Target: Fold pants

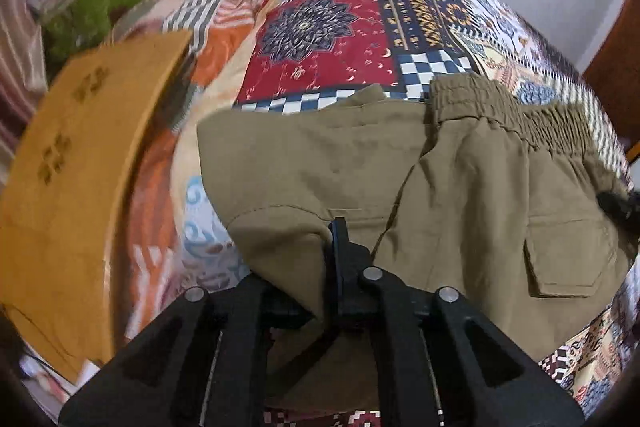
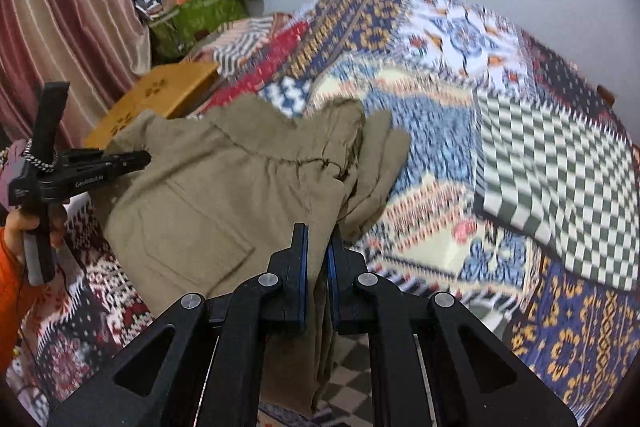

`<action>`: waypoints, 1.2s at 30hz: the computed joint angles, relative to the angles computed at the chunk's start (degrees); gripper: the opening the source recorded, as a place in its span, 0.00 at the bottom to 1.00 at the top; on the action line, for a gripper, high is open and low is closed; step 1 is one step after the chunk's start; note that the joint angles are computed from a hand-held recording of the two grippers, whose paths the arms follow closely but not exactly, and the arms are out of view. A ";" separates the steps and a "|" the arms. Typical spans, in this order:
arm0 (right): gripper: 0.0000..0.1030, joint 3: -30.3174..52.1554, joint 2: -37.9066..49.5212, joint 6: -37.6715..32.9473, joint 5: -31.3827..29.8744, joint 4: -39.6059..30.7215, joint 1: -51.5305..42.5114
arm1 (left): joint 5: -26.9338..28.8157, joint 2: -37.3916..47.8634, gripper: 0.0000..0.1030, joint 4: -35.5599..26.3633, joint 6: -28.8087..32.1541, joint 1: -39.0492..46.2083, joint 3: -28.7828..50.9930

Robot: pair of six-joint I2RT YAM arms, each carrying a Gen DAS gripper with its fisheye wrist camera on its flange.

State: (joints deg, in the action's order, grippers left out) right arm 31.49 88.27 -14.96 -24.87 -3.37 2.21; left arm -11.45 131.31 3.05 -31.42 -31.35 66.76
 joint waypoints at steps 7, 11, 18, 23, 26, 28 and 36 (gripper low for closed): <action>0.31 -0.57 -2.04 -0.68 4.12 -3.13 1.34 | -2.38 -1.75 0.20 -2.81 -1.17 -1.83 -0.98; 0.50 -1.92 -6.04 -2.51 5.34 -5.89 0.15 | -1.96 -5.00 0.20 -3.12 -2.17 -2.25 -5.02; 0.50 -3.72 -15.76 -6.39 4.11 -14.61 -4.43 | -3.98 -11.30 0.25 -5.06 -6.47 -4.14 -12.36; 0.50 -4.66 -26.74 -9.36 3.37 -22.96 -6.60 | -7.20 -19.45 0.25 -10.29 -9.85 -8.08 -15.54; 0.50 -4.18 -34.48 -10.82 2.09 -28.82 -7.80 | -10.30 -25.65 0.25 -14.16 -11.60 -12.39 -16.36; 0.50 -2.66 -39.66 -11.61 -0.11 -34.07 -9.03 | -12.75 -29.72 0.25 -17.31 -12.85 -16.04 -16.09; 0.50 6.41 -56.37 -15.41 -13.69 -53.56 -18.55 | -28.41 -41.64 0.25 -31.61 -23.17 -34.20 -9.77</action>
